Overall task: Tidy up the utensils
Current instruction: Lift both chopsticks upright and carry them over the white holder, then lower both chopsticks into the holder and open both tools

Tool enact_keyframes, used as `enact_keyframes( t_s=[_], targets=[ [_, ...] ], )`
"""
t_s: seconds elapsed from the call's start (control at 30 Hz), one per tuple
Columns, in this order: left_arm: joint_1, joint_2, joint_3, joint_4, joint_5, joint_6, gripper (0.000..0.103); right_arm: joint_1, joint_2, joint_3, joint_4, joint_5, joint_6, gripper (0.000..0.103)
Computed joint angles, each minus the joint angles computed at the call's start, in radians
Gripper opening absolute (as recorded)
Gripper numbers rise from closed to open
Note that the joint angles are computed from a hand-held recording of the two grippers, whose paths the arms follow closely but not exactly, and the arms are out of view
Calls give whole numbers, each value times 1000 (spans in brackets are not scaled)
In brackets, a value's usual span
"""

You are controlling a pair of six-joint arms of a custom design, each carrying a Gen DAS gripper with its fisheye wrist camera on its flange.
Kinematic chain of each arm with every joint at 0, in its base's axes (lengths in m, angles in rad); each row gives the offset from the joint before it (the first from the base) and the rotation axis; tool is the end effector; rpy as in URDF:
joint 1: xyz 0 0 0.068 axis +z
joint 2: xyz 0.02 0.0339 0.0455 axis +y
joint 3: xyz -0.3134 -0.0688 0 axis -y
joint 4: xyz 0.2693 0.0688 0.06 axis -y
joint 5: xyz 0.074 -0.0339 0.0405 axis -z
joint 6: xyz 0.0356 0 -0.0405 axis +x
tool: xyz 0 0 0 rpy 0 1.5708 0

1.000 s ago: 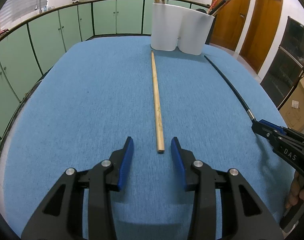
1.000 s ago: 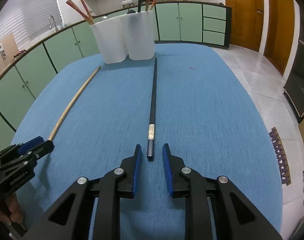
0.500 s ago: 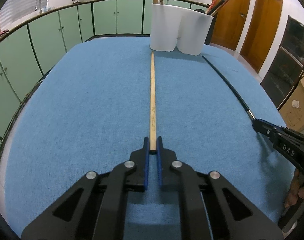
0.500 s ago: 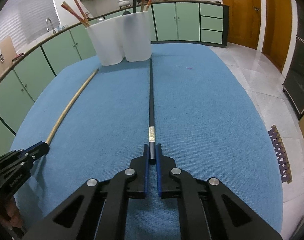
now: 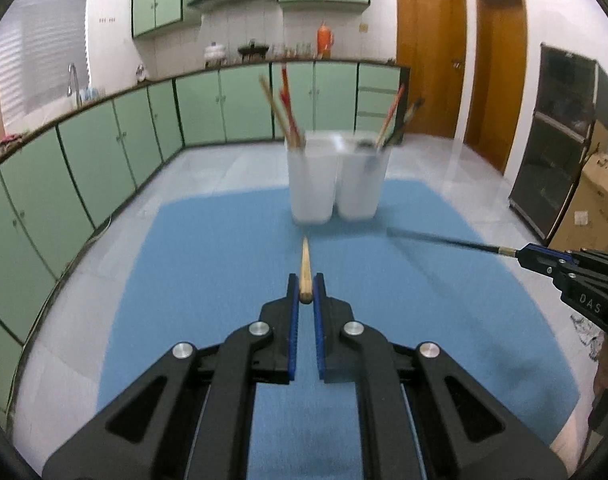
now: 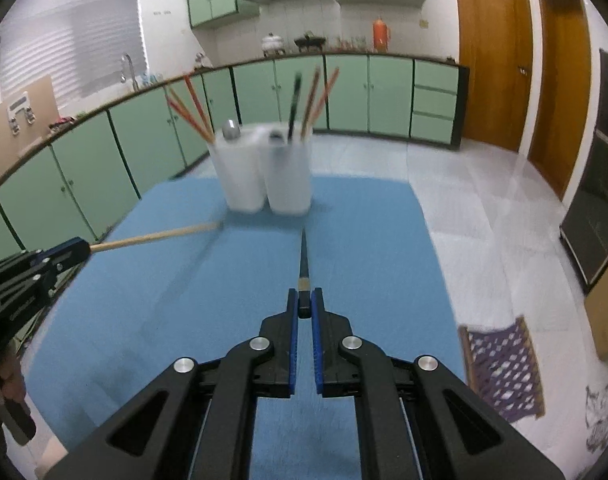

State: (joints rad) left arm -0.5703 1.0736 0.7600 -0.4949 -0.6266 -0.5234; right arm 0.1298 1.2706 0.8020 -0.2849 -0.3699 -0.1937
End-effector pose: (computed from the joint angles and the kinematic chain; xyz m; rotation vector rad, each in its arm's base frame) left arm 0.1933 -0.0992 0.2886 -0.2321 2.1884 0.1491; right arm 0.2689 0.0481 0.2714 -0.5510 2.2267 0.3959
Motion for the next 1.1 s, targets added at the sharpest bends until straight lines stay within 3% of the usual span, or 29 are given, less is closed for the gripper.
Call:
enact_keyframes(
  t_s=[0.17,0.4,0.63,0.93,1.1],
  targets=[
    [30,-8,100,11,24,95,6,-14,10,150,-102,-58,-21,6],
    [143,65,222,45,197,199,6,0,117,373,-266,-110,-78,6],
    [223,118,297,54,303,244,6,47,169,497,-334,-82,-117,6],
    [266,123,349,78,348,300,6,73,227,653,-393,-102,-135,6],
    [287,163,443,109,352,344,6,82,283,789,-404,-137,-107,6]
  ],
)
